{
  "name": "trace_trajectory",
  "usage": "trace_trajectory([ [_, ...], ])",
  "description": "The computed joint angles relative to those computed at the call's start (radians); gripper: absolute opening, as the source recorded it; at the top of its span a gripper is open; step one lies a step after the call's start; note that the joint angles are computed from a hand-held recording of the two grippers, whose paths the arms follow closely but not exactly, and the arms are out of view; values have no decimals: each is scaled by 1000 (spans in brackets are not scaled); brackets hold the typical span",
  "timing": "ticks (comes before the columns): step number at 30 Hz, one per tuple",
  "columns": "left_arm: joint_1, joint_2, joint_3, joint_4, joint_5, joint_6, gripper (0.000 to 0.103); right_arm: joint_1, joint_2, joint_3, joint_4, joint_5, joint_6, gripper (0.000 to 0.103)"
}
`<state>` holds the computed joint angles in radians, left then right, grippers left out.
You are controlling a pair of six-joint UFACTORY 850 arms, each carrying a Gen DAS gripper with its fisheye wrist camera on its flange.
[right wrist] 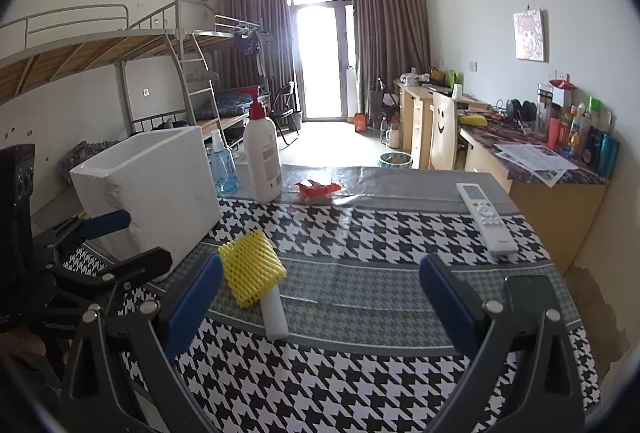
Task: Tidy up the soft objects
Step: 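Move the left tool onto the yellow foam net while the right tool approaches the white stick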
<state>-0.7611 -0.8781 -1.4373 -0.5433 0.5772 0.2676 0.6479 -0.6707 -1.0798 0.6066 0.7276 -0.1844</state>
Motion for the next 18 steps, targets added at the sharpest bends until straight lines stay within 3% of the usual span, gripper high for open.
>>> trace_trajectory([
  [18,2,-86,-144,-160,-117,146,102,-24,-41,-14,-31,-73,3,100],
])
